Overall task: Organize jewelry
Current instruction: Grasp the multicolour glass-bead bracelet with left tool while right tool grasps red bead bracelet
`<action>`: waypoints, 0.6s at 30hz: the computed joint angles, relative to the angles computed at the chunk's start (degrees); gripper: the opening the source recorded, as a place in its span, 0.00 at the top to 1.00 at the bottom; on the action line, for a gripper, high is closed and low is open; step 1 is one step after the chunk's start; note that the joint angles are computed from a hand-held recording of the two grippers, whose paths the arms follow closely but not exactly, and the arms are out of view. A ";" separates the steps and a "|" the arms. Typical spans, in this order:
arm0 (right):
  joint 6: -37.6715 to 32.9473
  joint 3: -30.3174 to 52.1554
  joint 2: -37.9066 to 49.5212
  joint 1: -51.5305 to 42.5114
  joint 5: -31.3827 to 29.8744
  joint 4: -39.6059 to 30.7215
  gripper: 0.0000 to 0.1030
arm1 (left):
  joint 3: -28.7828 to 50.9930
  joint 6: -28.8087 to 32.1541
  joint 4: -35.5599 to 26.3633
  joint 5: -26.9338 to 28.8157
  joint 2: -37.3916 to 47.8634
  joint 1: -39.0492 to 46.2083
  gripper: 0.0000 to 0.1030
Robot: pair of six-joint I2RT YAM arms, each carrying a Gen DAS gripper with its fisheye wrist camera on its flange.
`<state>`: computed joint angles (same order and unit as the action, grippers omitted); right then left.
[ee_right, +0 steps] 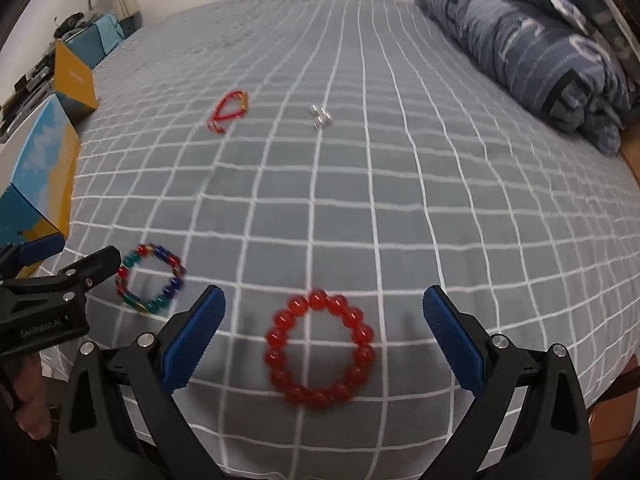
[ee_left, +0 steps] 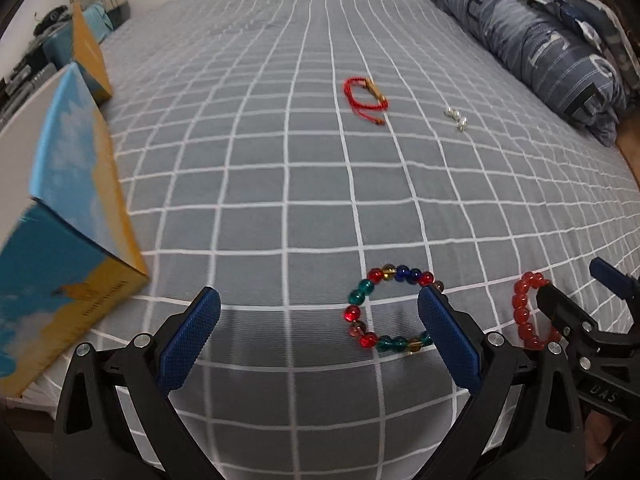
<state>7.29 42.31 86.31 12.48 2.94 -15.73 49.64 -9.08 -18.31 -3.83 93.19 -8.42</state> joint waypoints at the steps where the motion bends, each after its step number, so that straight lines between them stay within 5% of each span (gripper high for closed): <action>1: -0.27 -0.66 0.16 -0.88 -0.96 0.55 0.08 | -0.17 -0.40 0.82 0.16 0.62 -0.19 0.06; 11: -2.88 -3.43 1.75 -5.93 -6.04 2.09 0.22 | 0.32 -1.20 2.47 -0.87 5.43 -0.41 0.07; 18: -1.72 -2.70 3.39 -4.71 -2.80 0.96 0.51 | 1.15 -1.12 2.70 -2.63 7.32 -1.02 0.18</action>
<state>5.57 39.62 89.70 7.77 0.14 -14.77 50.80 -10.20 -15.61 -6.45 100.51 -9.44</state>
